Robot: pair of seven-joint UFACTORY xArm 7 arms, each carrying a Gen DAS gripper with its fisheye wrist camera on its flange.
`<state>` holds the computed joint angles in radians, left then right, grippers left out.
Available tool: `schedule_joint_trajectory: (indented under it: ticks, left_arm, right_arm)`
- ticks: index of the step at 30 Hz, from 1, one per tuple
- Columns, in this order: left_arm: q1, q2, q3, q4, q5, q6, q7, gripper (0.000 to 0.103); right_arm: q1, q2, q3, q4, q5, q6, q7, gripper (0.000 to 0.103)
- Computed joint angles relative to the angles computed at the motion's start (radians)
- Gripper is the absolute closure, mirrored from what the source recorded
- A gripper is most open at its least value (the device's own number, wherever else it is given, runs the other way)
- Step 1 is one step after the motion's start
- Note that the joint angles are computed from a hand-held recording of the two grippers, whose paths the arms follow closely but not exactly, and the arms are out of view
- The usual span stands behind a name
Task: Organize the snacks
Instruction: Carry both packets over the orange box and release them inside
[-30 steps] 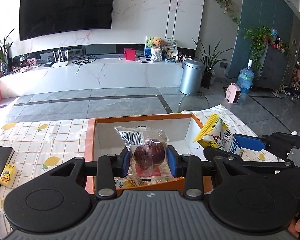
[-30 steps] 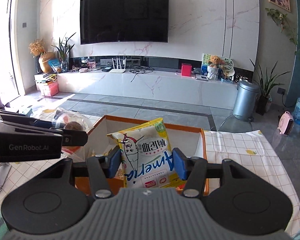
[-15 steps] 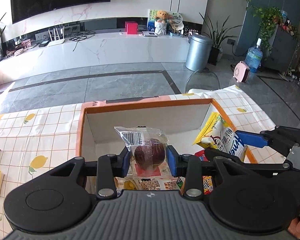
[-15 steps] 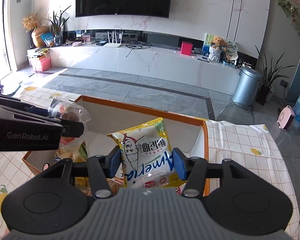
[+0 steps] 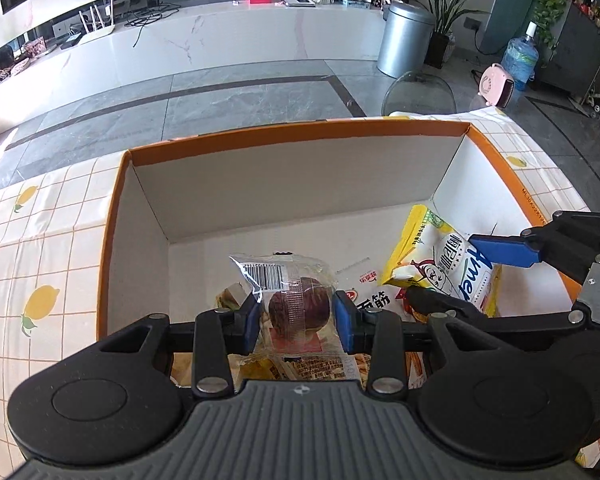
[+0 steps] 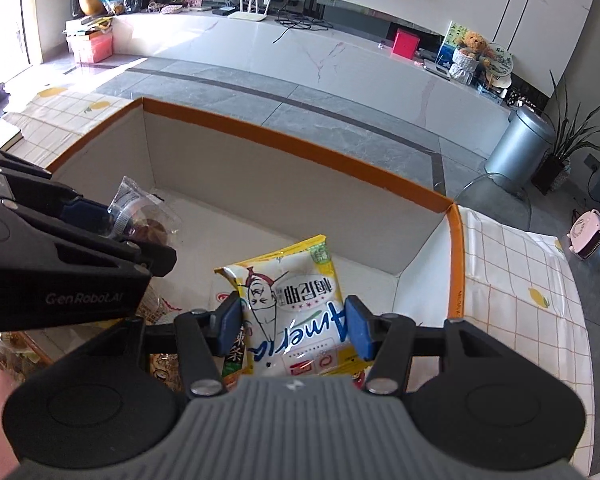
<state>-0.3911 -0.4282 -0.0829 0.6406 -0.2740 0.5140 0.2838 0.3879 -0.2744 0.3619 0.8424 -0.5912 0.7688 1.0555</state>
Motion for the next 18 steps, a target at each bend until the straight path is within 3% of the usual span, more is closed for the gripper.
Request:
schedule_joint_trajectory:
  ticks: [18]
  left_arm:
    - [0.025,0.082,-0.028,0.063,0.052,0.048,-0.013,0.059]
  right_arm:
    - [0.040,0.108,-0.050,0.069,0.064,0.045,-0.133,0.050]
